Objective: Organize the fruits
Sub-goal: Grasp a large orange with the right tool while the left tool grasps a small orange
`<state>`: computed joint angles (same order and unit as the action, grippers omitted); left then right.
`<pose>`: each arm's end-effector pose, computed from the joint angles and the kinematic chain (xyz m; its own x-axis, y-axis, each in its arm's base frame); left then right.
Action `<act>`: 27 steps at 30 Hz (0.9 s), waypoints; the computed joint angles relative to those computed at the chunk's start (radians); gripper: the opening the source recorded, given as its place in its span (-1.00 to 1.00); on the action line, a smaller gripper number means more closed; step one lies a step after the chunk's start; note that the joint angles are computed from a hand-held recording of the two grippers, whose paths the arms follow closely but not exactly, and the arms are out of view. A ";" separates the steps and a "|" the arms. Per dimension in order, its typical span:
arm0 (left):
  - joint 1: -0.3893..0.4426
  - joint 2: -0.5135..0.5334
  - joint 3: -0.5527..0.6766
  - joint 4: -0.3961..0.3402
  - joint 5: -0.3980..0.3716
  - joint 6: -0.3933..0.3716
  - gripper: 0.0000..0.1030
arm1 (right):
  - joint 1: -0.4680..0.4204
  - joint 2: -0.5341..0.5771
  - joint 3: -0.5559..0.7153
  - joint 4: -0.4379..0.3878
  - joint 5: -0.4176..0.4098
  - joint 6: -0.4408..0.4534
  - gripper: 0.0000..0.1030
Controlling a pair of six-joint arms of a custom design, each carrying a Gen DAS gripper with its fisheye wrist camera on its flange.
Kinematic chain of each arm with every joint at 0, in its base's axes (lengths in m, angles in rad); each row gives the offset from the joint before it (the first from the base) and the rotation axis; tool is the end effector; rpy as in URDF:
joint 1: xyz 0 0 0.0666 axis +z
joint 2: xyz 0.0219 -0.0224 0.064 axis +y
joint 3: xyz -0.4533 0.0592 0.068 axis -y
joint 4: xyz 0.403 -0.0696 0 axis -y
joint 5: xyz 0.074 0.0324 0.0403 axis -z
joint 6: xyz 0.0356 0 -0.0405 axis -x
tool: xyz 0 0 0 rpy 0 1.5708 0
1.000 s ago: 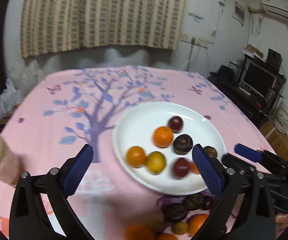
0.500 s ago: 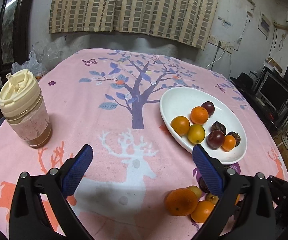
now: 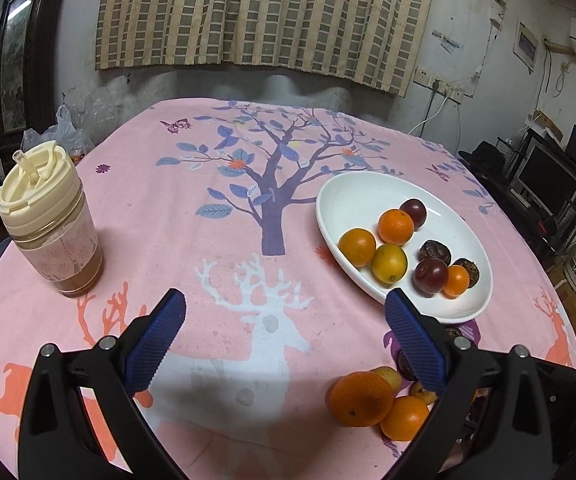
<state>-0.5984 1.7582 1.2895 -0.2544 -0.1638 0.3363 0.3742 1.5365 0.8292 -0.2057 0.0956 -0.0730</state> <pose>0.5107 -0.3416 0.3089 -0.6662 0.0601 -0.7434 0.2489 0.9575 -0.1456 0.4178 0.1600 0.2374 -0.7572 -0.2194 -0.6153 -0.2550 0.9665 -0.0307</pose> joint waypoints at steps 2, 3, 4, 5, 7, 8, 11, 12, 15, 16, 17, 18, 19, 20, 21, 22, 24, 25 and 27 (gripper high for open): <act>0.002 0.000 0.002 -0.004 0.002 0.000 0.90 | -0.004 0.000 0.000 0.002 0.004 -0.002 -0.14; 0.002 0.000 0.002 -0.006 0.002 0.000 0.90 | -0.007 -0.001 -0.001 0.003 -0.004 -0.005 -0.14; 0.002 0.000 0.003 -0.009 0.002 0.000 0.90 | -0.009 -0.002 -0.002 0.003 -0.008 -0.006 -0.15; 0.002 0.000 0.004 -0.013 0.000 0.001 0.90 | -0.011 -0.004 -0.002 0.002 -0.011 -0.004 -0.15; 0.002 0.002 0.007 -0.019 -0.001 -0.002 0.90 | -0.023 -0.013 -0.007 0.009 -0.039 -0.013 -0.15; 0.001 0.002 0.006 -0.019 -0.001 -0.003 0.90 | -0.033 -0.021 -0.011 0.019 -0.061 -0.026 -0.15; -0.001 0.001 0.006 -0.019 0.023 -0.021 0.90 | -0.082 -0.051 -0.030 0.068 -0.147 -0.097 -0.15; -0.005 -0.003 0.001 -0.014 0.037 -0.035 0.90 | -0.098 -0.057 -0.035 0.080 -0.170 -0.122 -0.15; -0.030 -0.030 -0.045 0.037 0.087 -0.110 0.83 | -0.131 -0.070 -0.045 0.099 -0.188 -0.185 -0.15; -0.042 -0.040 -0.064 0.055 0.099 -0.140 0.64 | -0.139 -0.072 -0.046 0.102 -0.188 -0.203 -0.15; -0.057 -0.048 -0.086 0.066 0.118 -0.177 0.45 | -0.144 -0.073 -0.048 0.105 -0.192 -0.215 -0.15; -0.068 -0.052 -0.100 0.067 0.141 -0.200 0.38 | -0.148 -0.073 -0.049 0.106 -0.196 -0.227 -0.15; -0.074 -0.052 -0.110 0.065 0.163 -0.209 0.22 | -0.151 -0.072 -0.048 0.106 -0.196 -0.233 -0.15; -0.080 -0.050 -0.118 0.052 0.192 -0.215 0.09 | -0.155 -0.072 -0.048 0.104 -0.196 -0.236 -0.15; -0.087 -0.046 -0.120 0.031 0.203 -0.221 0.05 | -0.157 -0.072 -0.048 0.104 -0.196 -0.236 -0.15; -0.093 -0.043 -0.121 0.021 0.200 -0.225 -0.05 | -0.157 -0.073 -0.049 0.102 -0.197 -0.237 -0.15; -0.102 -0.037 -0.119 0.010 0.194 -0.232 -0.11 | -0.158 -0.077 -0.054 0.101 -0.192 -0.233 -0.15; -0.102 -0.035 -0.119 0.009 0.199 -0.230 -0.11 | -0.156 -0.078 -0.054 0.101 -0.188 -0.232 -0.15; -0.101 -0.026 -0.109 -0.011 0.222 -0.221 -0.12 | -0.157 -0.078 -0.055 0.099 -0.192 -0.232 -0.15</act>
<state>-0.6995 1.7323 1.1808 -0.2653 0.0583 0.1151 0.2173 1.4585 0.7744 -0.1064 -0.0962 -0.3047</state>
